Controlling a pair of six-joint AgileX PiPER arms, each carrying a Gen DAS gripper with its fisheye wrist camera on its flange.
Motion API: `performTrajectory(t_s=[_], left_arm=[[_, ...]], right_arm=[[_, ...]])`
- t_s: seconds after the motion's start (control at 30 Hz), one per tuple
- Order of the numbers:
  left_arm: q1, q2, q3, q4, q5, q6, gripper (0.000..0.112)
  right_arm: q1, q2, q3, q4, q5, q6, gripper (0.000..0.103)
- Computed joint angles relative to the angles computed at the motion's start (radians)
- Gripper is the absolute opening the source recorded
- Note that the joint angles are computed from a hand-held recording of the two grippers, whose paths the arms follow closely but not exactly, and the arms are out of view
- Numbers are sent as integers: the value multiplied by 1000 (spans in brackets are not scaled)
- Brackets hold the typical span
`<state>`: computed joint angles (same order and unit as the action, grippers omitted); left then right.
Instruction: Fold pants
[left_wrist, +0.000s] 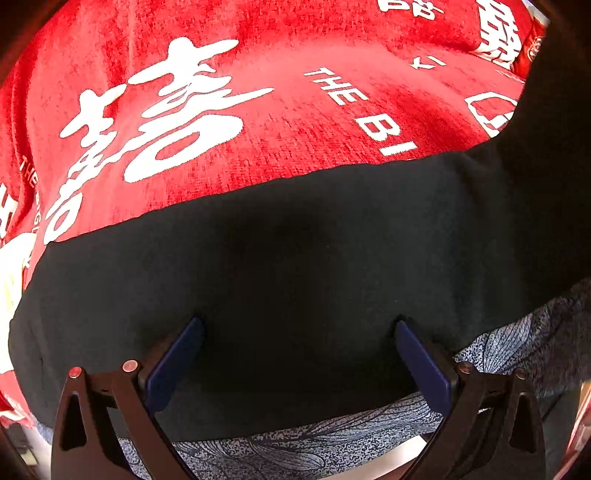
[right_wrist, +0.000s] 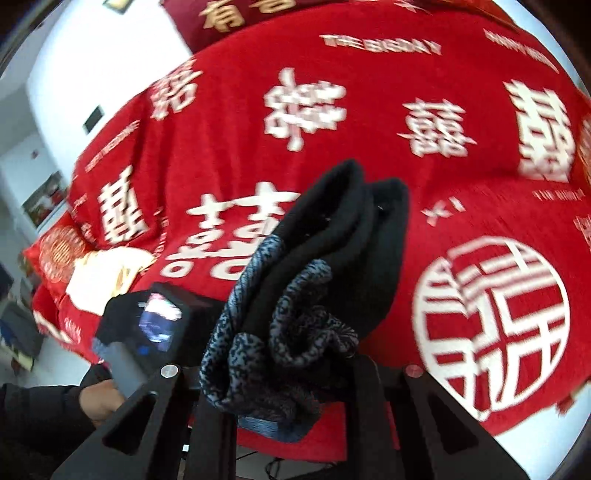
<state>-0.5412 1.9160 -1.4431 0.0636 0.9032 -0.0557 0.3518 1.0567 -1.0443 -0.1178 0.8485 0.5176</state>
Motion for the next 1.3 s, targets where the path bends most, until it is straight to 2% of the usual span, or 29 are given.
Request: performTrajectory(t_s=[0.2, 0.4, 0.53, 0.63, 0.8, 0.9, 1.03, 1.17, 1.3], left_arm=[[85, -86, 74, 4, 25, -18, 103], [358, -110, 101, -85, 44, 83, 103], [561, -93, 55, -279, 101, 260, 103], [621, -98, 26, -246, 96, 264, 103], [791, -69, -44, -340, 153, 368, 103], [863, 12, -133, -328, 184, 364, 103], [905, 36, -141, -339, 201, 371, 103], [900, 37, -161, -360, 210, 390, 103], [873, 14, -182, -368, 228, 399, 103]], right_arm=[[162, 113, -85, -75, -30, 117, 16], [259, 241, -157, -80, -68, 132, 16], [326, 369, -252, -84, -83, 127, 16], [387, 481, -349, -108, -77, 119, 16], [492, 666, -517, -124, -62, 49, 16], [534, 756, -568, -137, -39, 23, 16], [554, 869, -601, -136, -23, -3, 16], [567, 1009, -707, -118, 43, -57, 18], [563, 1030, -718, -85, 51, -68, 38]])
